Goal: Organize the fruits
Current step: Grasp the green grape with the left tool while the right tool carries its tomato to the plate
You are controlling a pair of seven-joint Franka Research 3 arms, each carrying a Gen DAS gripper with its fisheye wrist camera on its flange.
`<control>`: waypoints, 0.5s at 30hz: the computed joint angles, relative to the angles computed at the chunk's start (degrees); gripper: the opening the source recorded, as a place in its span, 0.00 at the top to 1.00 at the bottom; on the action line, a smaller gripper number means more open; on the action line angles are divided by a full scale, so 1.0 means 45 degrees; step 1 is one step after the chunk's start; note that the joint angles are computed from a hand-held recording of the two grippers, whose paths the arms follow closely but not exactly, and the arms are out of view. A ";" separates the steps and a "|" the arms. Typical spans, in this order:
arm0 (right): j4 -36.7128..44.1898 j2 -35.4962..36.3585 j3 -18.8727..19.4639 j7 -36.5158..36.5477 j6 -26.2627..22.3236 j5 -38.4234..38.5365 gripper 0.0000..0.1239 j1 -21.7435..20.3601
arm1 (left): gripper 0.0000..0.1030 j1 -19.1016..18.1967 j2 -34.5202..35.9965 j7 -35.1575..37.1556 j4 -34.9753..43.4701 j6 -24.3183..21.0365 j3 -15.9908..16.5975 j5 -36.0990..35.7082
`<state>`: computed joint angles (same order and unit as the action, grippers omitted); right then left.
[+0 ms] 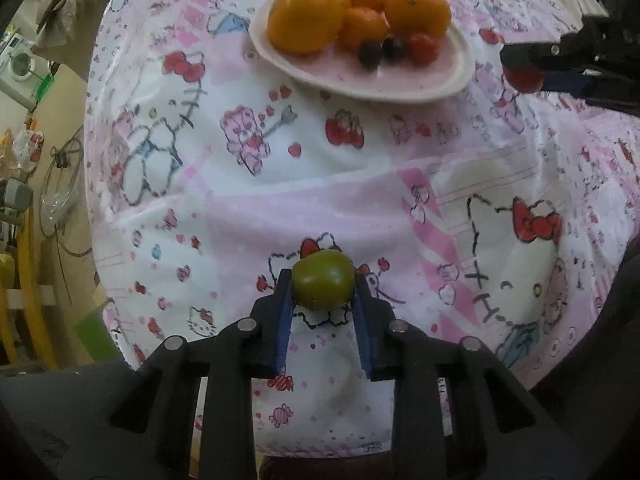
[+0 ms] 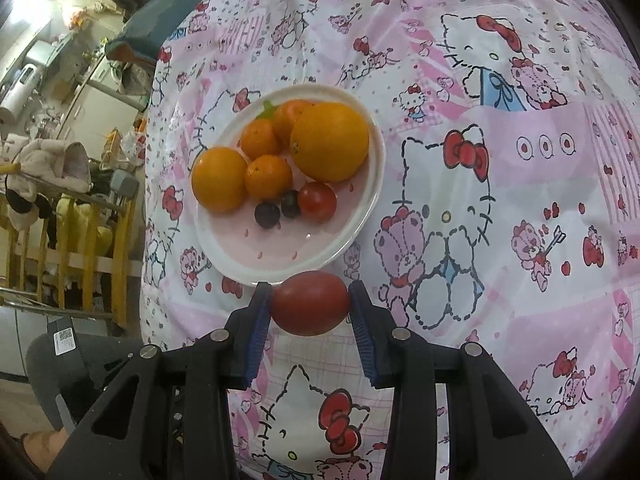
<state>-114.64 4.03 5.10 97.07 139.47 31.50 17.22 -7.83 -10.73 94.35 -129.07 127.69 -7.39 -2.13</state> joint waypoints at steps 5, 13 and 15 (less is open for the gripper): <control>-0.0167 -0.0124 -0.0082 -0.0131 0.0673 0.0632 0.67 -0.0130 | 0.77 0.0040 0.0390 0.0039 0.1258 0.0163 0.0166 -0.0903; 0.0156 0.0469 -0.0122 0.0100 0.1323 0.1047 0.67 -0.0309 | 0.76 0.0382 0.2564 0.0368 0.3620 0.0586 -0.0069 -0.1114; 0.0451 0.0768 -0.0096 0.0013 0.1297 0.0972 0.67 -0.0343 | 0.76 0.0436 0.3029 0.0264 0.3875 0.0872 -0.0225 -0.0910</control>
